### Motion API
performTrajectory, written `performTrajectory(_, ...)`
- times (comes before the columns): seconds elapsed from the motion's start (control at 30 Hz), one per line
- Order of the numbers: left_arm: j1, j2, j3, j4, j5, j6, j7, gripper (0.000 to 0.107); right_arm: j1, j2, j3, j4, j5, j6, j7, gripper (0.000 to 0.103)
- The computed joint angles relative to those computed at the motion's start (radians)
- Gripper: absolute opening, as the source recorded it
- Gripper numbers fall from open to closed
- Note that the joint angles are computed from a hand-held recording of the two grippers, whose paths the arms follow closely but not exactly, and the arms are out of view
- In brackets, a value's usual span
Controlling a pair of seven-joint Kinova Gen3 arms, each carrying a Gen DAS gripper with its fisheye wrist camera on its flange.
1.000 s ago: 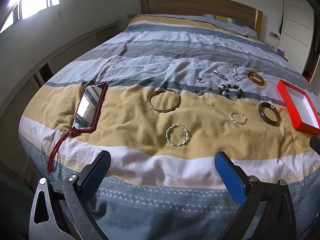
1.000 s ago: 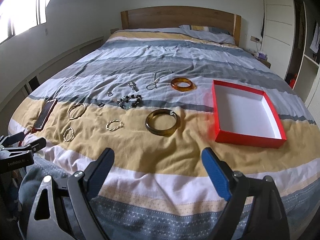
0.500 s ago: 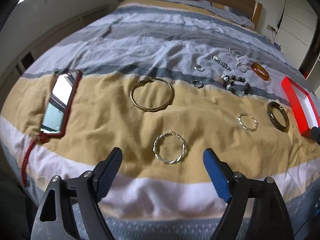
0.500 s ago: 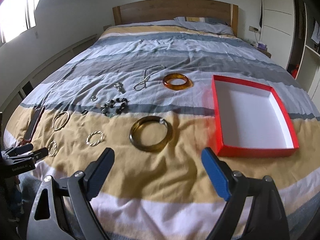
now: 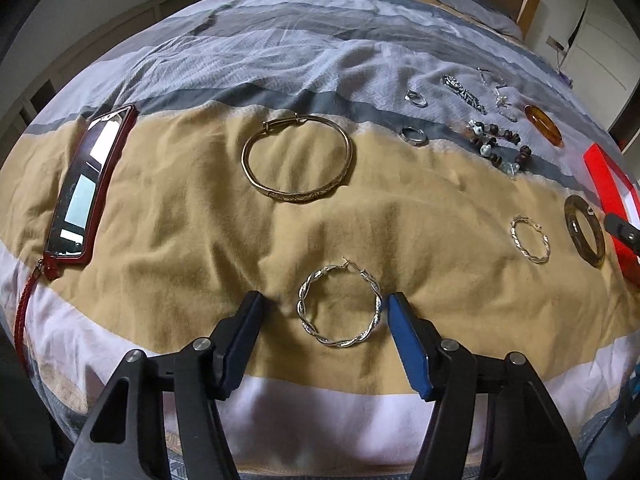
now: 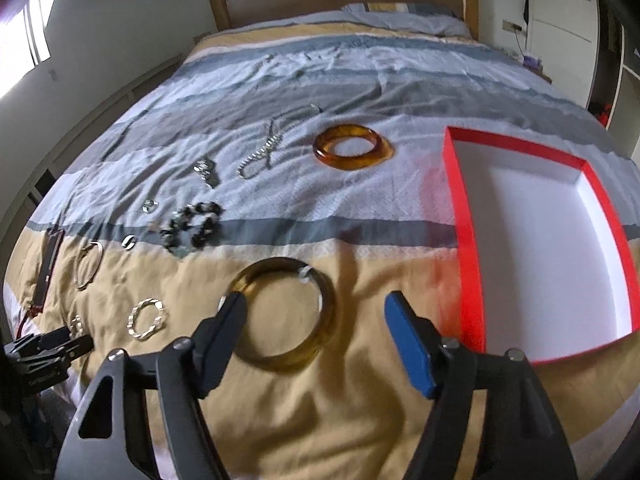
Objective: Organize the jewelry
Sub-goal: 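Grasp the twisted silver hoop with the left tool while the right tool grasps the dark bangle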
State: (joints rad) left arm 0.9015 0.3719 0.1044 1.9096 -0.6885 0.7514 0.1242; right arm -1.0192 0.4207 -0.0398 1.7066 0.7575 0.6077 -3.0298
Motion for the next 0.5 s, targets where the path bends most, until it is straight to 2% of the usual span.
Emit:
performTrajectory(0.03,0.000,0.000,-0.001,0.001,-0.002,-0.001,0.001,0.062,0.017,0.007,-0.009,-0.005,-0.016,-0.006,0.019,0.065)
performTrajectory(0.1,-0.001,-0.002,-0.001,0.005,-0.003,-0.007,0.003,0.060,0.039,0.022,-0.019,-0.014,-0.050,-0.017,0.057,0.052)
performTrajectory(0.17,-0.001,-0.005,-0.002,0.010,-0.007,-0.015,0.007,0.057,0.063,0.039,-0.029,-0.023,-0.095,-0.030,0.106,0.043)
performTrajectory(0.33,-0.004,-0.003,-0.001,0.008,-0.015,-0.033,-0.006,0.044,0.069,0.071,-0.022,-0.043,-0.170,-0.041,0.200,0.041)
performTrajectory(0.37,-0.005,-0.005,-0.001,0.011,-0.017,-0.042,-0.010,0.040,0.070,0.073,-0.017,-0.042,-0.183,-0.049,0.212,0.037)
performTrajectory(0.47,-0.001,-0.019,-0.013,0.033,-0.030,-0.077,0.011,0.040,0.076,0.074,-0.009,-0.051,-0.220,-0.052,0.258,0.013)
performTrajectory(0.5,0.001,-0.026,-0.017,0.043,-0.038,-0.090,0.024,0.040,0.077,0.073,-0.009,-0.054,-0.228,-0.052,0.276,0.009)
